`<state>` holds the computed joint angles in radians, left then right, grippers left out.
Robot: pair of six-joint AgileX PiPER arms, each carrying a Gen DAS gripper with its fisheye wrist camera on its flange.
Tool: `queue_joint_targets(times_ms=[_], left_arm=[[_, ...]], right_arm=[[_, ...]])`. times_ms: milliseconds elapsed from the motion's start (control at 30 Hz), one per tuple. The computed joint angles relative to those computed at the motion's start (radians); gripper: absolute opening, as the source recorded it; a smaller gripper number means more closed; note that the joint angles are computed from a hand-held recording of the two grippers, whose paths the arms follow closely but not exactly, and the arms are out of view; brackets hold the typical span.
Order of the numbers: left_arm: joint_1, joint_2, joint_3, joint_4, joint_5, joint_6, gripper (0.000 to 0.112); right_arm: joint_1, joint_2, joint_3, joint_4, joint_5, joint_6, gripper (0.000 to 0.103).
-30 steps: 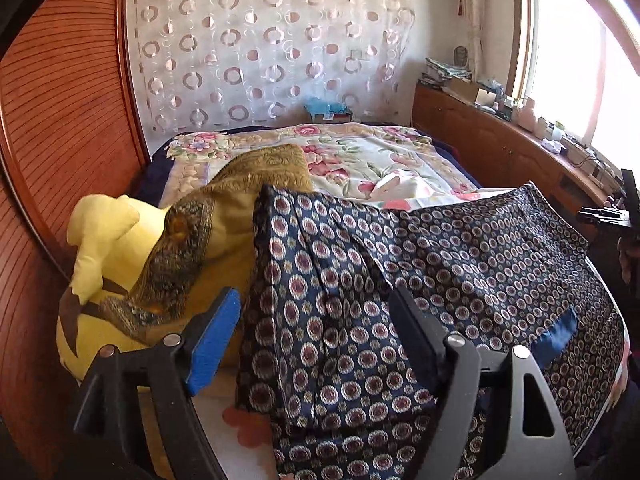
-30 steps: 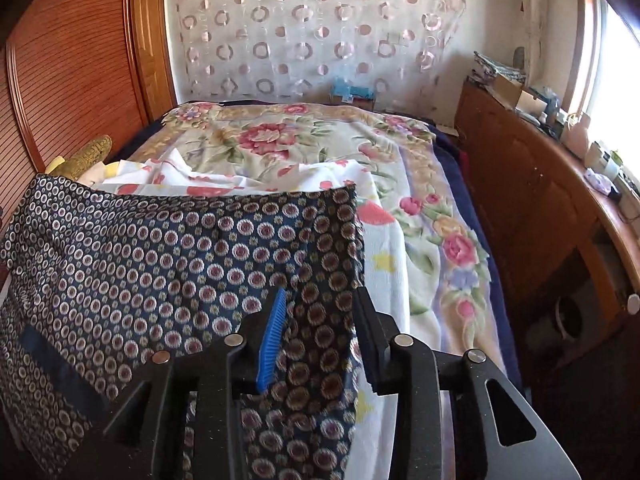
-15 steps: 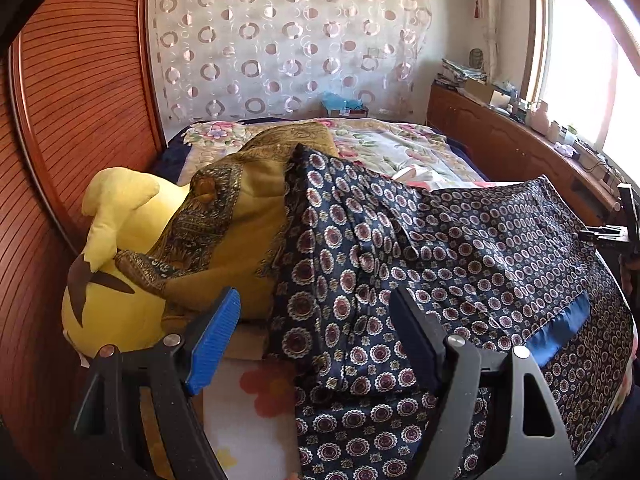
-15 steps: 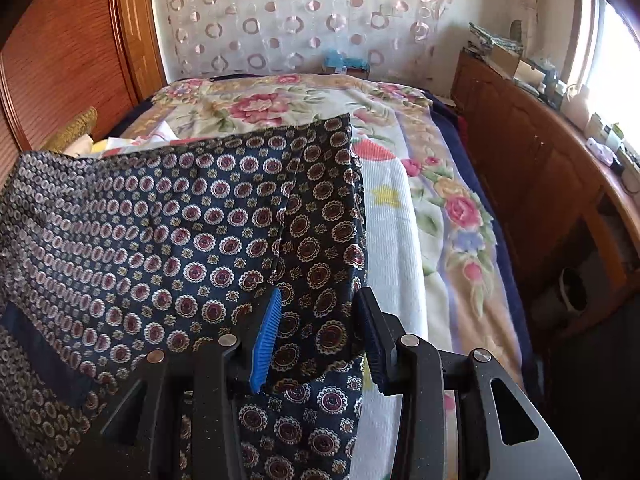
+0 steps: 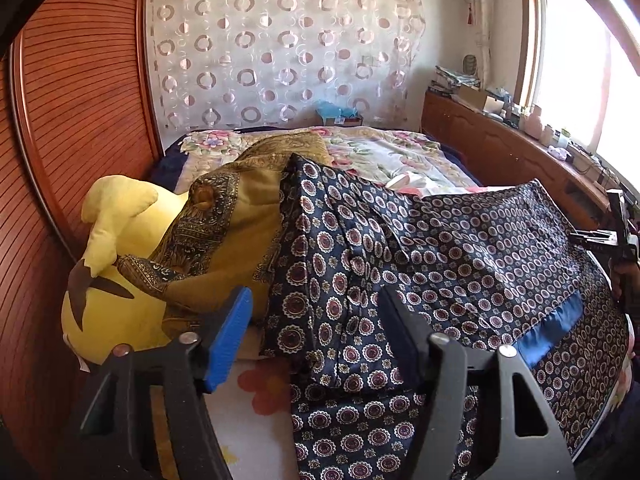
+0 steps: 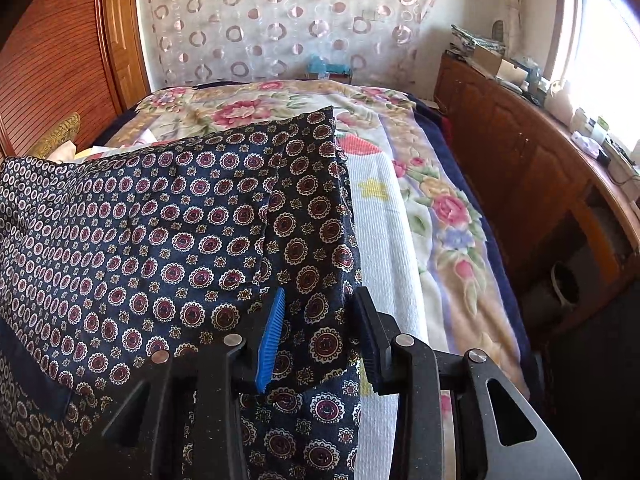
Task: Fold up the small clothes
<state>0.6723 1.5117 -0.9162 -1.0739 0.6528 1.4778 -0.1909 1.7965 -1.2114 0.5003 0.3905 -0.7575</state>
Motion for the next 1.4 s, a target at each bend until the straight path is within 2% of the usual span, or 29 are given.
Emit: queue_joint_targets(times_ms=[67, 300, 400, 500, 533, 567, 600, 667, 733, 767, 867, 933, 1167, 1267, 1400], left_arm=[[-0.011, 0.001, -0.001, 0.019, -0.005, -0.009, 0.051], [-0.054, 0.048, -0.011, 0.065, -0.087, -0.059, 0.047], [-0.074, 0.071, -0.021, 0.069, -0.11, -0.07, 0.035], [-0.082, 0.074, -0.027, 0.067, -0.105, -0.079, 0.015], [-0.084, 0.066, -0.023, 0.066, -0.099, -0.08, 0.005], [-0.084, 0.059, -0.02, 0.064, -0.098, -0.079, 0.004], [-0.078, 0.052, -0.016, 0.058, -0.079, -0.075, 0.003], [-0.062, 0.032, -0.012, 0.046, -0.033, -0.076, 0.002], [-0.045, 0.012, -0.006, 0.033, 0.007, -0.072, 0.002], [-0.033, 0.004, -0.006, 0.024, 0.034, -0.071, 0.002], [-0.009, -0.027, -0.004, 0.01, 0.097, -0.074, 0.002], [0.018, -0.052, -0.001, -0.003, 0.159, -0.071, 0.002], [0.147, -0.077, 0.001, -0.026, 0.341, -0.062, 0.002], [0.205, -0.088, 0.045, -0.02, 0.374, -0.033, 0.002], [0.281, -0.099, 0.136, 0.011, 0.373, 0.043, 0.002]], right_arm=[[-0.002, 0.0, 0.001, 0.009, 0.001, -0.009, 0.036], [-0.004, 0.0, 0.0, 0.006, 0.0, -0.013, 0.036], [-0.003, -0.002, 0.001, -0.001, -0.002, -0.01, 0.036], [-0.001, -0.003, 0.003, -0.011, -0.007, -0.003, 0.036], [0.001, -0.004, 0.004, -0.015, -0.01, 0.0, 0.036], [0.001, -0.005, 0.004, -0.018, -0.011, 0.001, 0.036], [0.002, -0.006, 0.006, -0.024, -0.015, 0.005, 0.035], [0.003, -0.017, 0.019, -0.002, -0.03, -0.021, 0.018], [-0.004, -0.039, 0.041, 0.095, -0.038, -0.13, 0.007], [-0.016, -0.052, 0.049, 0.174, -0.021, -0.207, 0.005], [-0.057, -0.103, 0.063, 0.357, 0.058, -0.376, 0.002], [-0.088, -0.145, 0.064, 0.425, 0.122, -0.442, 0.002], [-0.25, -0.246, 0.061, 0.542, 0.366, -0.524, 0.001], [-0.312, -0.291, 0.116, 0.559, 0.411, -0.583, 0.001], [-0.377, -0.333, 0.2, 0.548, 0.436, -0.652, 0.001]])
